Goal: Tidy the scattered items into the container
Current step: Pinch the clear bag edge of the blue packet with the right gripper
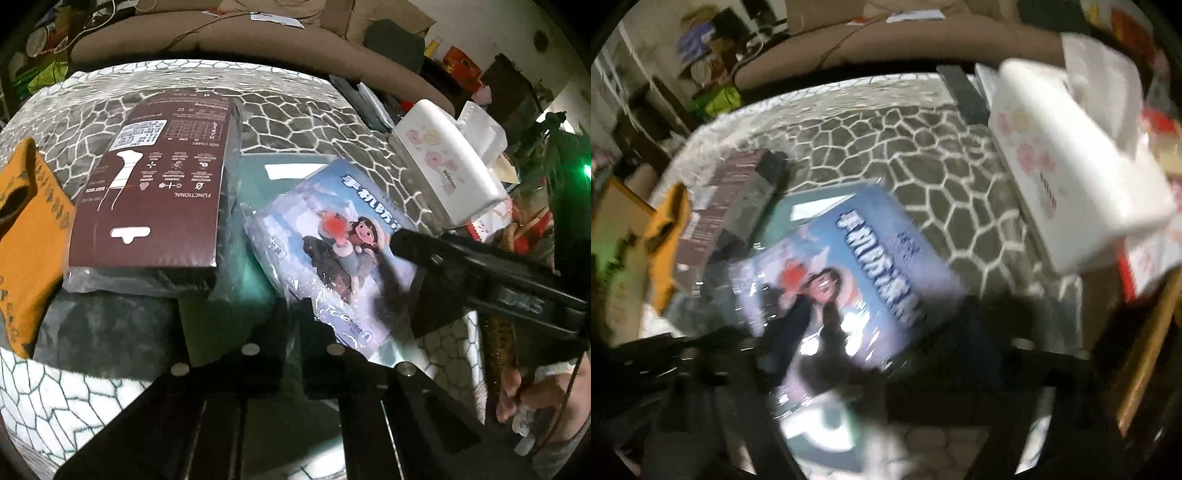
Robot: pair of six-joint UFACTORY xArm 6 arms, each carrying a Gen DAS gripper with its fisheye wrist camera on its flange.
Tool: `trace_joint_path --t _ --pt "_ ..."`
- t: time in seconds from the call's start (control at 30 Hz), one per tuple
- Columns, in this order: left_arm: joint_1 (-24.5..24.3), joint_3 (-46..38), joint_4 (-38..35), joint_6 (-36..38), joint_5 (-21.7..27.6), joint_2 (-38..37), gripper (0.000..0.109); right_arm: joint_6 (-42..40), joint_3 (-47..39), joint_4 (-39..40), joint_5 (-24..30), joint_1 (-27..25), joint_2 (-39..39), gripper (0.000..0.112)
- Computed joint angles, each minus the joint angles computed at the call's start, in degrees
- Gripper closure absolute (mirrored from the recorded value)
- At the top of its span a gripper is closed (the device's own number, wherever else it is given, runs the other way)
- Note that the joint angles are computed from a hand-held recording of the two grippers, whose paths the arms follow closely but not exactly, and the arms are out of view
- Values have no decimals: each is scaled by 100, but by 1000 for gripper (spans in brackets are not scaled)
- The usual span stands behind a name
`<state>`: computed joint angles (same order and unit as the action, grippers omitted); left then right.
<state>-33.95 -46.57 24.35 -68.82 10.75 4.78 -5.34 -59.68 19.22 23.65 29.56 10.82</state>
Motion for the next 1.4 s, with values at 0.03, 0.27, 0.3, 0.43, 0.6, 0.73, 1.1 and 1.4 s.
trace_joint_path --t 0.03,0.27,0.3,0.43,0.6,0.73,1.1,1.4 --pt "-6 27 -183 140 -76 9 103 -57 30 141 106 -13 -52 28" --pt "-266 10 -318 369 -89 -64 104 -364 83 798 955 35 -198 40" --pt "-285 16 -351 385 -68 -73 104 -252 104 791 1008 50 -219 39" --pt "-292 150 -625 426 -245 -73 104 115 4 1463 1365 -56 -88 28" --pt "-374 271 -832 482 -419 -118 104 440 -152 1570 1205 34 212 37" --pt "-411 294 -1134 737 -405 -114 104 387 24 1559 918 40 117 61" --pt "-555 228 -1686 1220 -371 -72 104 410 509 1047 841 95 -484 88" --pt "-633 927 -1012 826 50 -937 104 559 990 337 854 558 -1000 97"
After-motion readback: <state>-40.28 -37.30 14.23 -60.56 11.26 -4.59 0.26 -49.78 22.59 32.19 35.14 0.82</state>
